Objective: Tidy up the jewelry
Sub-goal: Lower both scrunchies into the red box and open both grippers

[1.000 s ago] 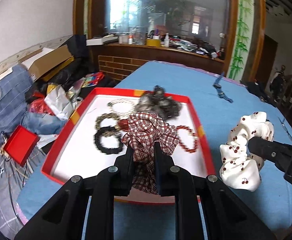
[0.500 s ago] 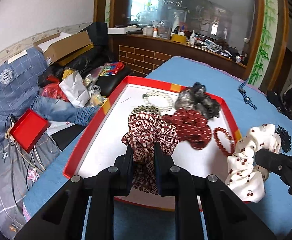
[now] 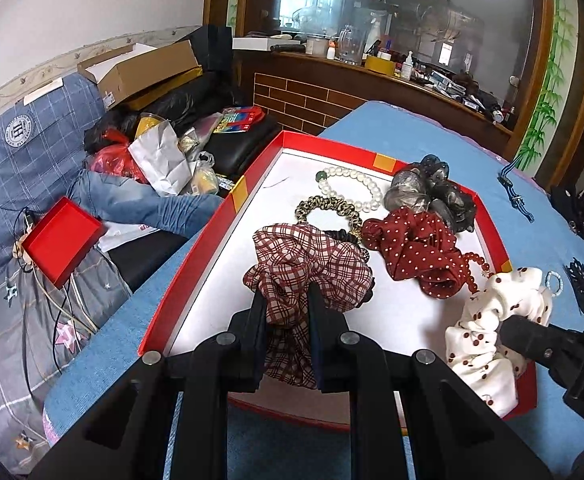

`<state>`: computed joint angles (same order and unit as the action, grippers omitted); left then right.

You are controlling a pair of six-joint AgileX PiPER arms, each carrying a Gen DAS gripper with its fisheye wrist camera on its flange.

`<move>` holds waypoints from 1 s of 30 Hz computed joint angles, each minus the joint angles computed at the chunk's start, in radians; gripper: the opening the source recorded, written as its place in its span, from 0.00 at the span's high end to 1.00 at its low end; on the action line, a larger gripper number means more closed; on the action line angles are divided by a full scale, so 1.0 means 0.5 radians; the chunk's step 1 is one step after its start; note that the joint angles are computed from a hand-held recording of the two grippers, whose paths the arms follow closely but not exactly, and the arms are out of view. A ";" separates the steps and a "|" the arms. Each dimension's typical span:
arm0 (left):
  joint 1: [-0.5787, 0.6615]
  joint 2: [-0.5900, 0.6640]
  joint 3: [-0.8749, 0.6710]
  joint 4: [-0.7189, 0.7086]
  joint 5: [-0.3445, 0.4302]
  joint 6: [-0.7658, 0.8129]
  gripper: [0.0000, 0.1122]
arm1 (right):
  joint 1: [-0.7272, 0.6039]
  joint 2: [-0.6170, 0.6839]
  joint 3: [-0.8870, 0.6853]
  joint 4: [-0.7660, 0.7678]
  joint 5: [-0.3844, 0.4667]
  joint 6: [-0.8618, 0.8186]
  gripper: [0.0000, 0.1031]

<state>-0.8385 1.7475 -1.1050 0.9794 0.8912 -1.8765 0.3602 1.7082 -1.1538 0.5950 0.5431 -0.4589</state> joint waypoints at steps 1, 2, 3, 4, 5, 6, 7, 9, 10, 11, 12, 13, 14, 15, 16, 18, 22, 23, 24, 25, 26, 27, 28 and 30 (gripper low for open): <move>0.006 0.000 0.001 -0.004 -0.008 0.002 0.86 | 0.003 0.015 -0.010 -0.002 0.007 0.001 0.87; 0.012 -0.001 0.006 -0.008 -0.016 0.003 0.86 | 0.004 0.031 -0.018 0.007 0.018 -0.006 0.87; 0.020 -0.004 0.012 -0.014 -0.026 0.007 0.86 | 0.005 0.044 -0.024 0.014 0.025 -0.008 0.87; 0.025 -0.007 0.018 -0.022 -0.032 0.011 0.86 | 0.008 0.059 -0.030 0.019 0.030 -0.010 0.87; 0.028 -0.009 0.022 -0.024 -0.034 0.010 0.86 | 0.011 0.079 -0.041 0.016 0.037 -0.004 0.87; 0.033 -0.009 0.027 -0.027 -0.036 0.011 0.86 | 0.014 0.097 -0.050 0.020 0.045 -0.003 0.86; 0.039 -0.010 0.030 -0.030 -0.040 0.012 0.86 | 0.017 0.112 -0.059 0.021 0.051 0.000 0.86; 0.055 -0.012 0.041 -0.042 -0.058 0.014 0.86 | 0.029 0.146 -0.079 0.008 0.055 0.018 0.86; 0.060 -0.012 0.045 -0.049 -0.068 0.018 0.86 | 0.039 0.163 -0.088 -0.008 0.052 0.035 0.86; 0.063 -0.010 0.044 -0.054 -0.075 0.026 0.86 | 0.042 0.175 -0.097 -0.015 0.054 0.042 0.86; 0.062 -0.007 0.041 -0.055 -0.075 0.029 0.86 | 0.049 0.189 -0.106 -0.022 0.053 0.050 0.86; 0.060 -0.005 0.039 -0.054 -0.072 0.030 0.86 | 0.051 0.198 -0.114 -0.033 0.052 0.058 0.86; 0.060 -0.003 0.038 -0.056 -0.076 0.034 0.85 | 0.061 0.212 -0.122 -0.058 0.042 0.080 0.85; 0.063 -0.002 0.038 -0.063 -0.087 0.043 0.85 | 0.064 0.218 -0.122 -0.064 0.036 0.086 0.85; 0.063 0.001 0.032 -0.068 -0.091 0.051 0.85 | 0.066 0.224 -0.124 -0.068 0.034 0.091 0.85; 0.058 0.014 0.016 -0.075 -0.089 0.075 0.83 | 0.074 0.243 -0.131 -0.088 0.021 0.111 0.85; 0.063 0.027 0.002 -0.089 -0.101 0.105 0.83 | 0.093 0.266 -0.133 -0.135 -0.037 0.151 0.85; 0.065 0.025 0.004 -0.090 -0.105 0.106 0.82 | 0.095 0.267 -0.134 -0.146 -0.049 0.160 0.85; 0.065 0.025 0.005 -0.088 -0.108 0.104 0.82 | 0.096 0.267 -0.132 -0.156 -0.060 0.166 0.85; 0.065 0.027 0.008 -0.084 -0.112 0.098 0.81 | 0.098 0.267 -0.131 -0.161 -0.069 0.168 0.85; 0.065 0.027 0.009 -0.084 -0.112 0.097 0.81 | 0.098 0.267 -0.128 -0.169 -0.083 0.175 0.85; 0.065 0.028 0.007 -0.084 -0.111 0.101 0.80 | 0.101 0.261 -0.122 -0.184 -0.095 0.195 0.85; 0.065 0.026 0.008 -0.085 -0.111 0.105 0.80 | 0.104 0.258 -0.114 -0.219 -0.120 0.231 0.85; 0.062 0.035 0.000 -0.088 -0.105 0.111 0.80 | 0.101 0.254 -0.105 -0.253 -0.143 0.259 0.85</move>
